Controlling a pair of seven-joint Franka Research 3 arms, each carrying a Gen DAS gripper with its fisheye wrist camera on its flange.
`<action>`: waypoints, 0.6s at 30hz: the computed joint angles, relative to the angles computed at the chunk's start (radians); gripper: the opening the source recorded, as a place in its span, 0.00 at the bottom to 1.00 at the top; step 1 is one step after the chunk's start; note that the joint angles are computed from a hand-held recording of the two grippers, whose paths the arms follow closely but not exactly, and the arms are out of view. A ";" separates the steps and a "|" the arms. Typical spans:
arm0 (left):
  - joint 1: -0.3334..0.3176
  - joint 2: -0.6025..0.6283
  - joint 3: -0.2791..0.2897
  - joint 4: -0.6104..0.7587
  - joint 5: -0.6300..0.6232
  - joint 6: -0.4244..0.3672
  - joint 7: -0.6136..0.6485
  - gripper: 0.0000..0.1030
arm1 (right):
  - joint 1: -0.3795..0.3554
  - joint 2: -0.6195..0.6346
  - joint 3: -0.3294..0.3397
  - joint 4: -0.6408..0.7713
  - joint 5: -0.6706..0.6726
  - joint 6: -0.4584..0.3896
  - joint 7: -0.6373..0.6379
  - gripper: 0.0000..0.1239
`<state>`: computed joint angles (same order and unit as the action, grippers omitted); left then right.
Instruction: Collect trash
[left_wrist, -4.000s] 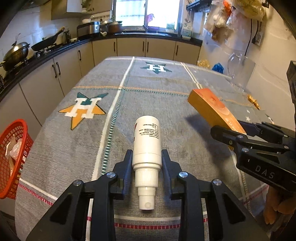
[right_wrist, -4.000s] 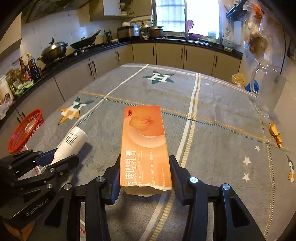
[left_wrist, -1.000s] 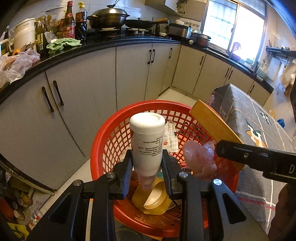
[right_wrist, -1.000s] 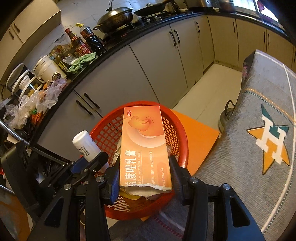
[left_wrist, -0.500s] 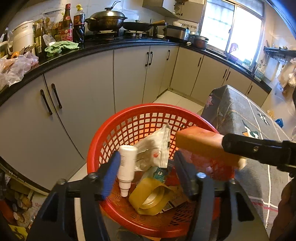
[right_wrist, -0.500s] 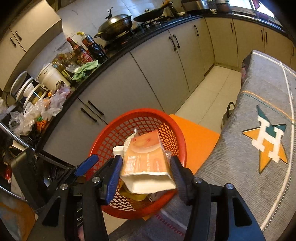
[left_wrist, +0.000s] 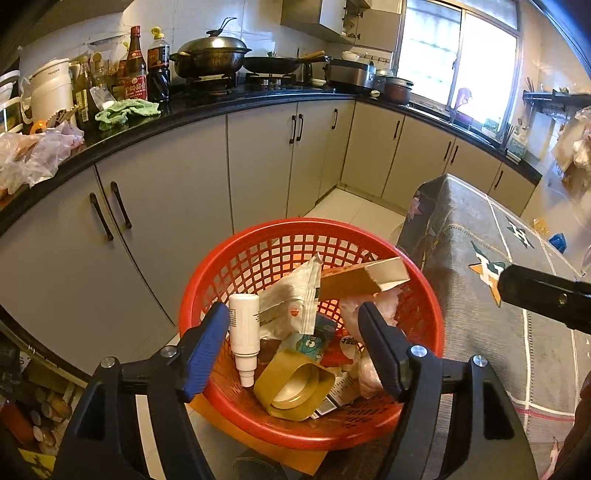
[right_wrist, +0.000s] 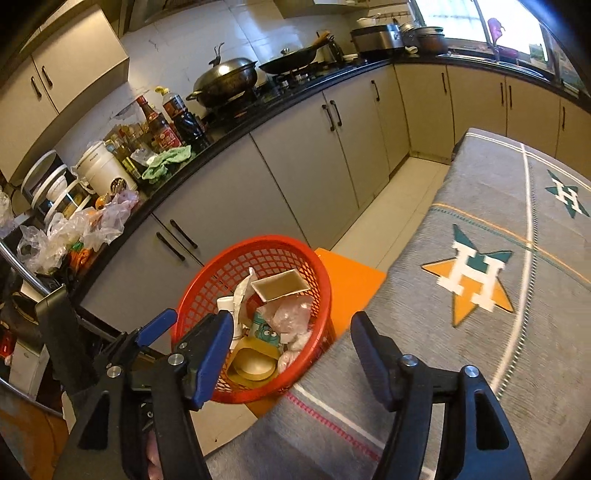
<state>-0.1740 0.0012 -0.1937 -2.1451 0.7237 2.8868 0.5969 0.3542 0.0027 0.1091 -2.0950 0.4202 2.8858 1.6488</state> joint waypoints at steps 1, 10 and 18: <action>-0.001 -0.009 -0.001 -0.004 0.020 -0.005 -0.020 0.70 | 0.000 -0.014 -0.001 -0.014 -0.008 0.003 0.007 0.57; 0.029 -0.199 -0.082 -0.117 0.353 -0.079 -0.368 0.87 | -0.142 -0.246 0.123 -0.261 -0.437 0.098 0.369 0.62; 0.010 -0.362 -0.208 -0.225 0.426 -0.223 -0.479 0.99 | -0.396 -0.578 0.381 -0.489 -0.658 0.093 0.620 0.73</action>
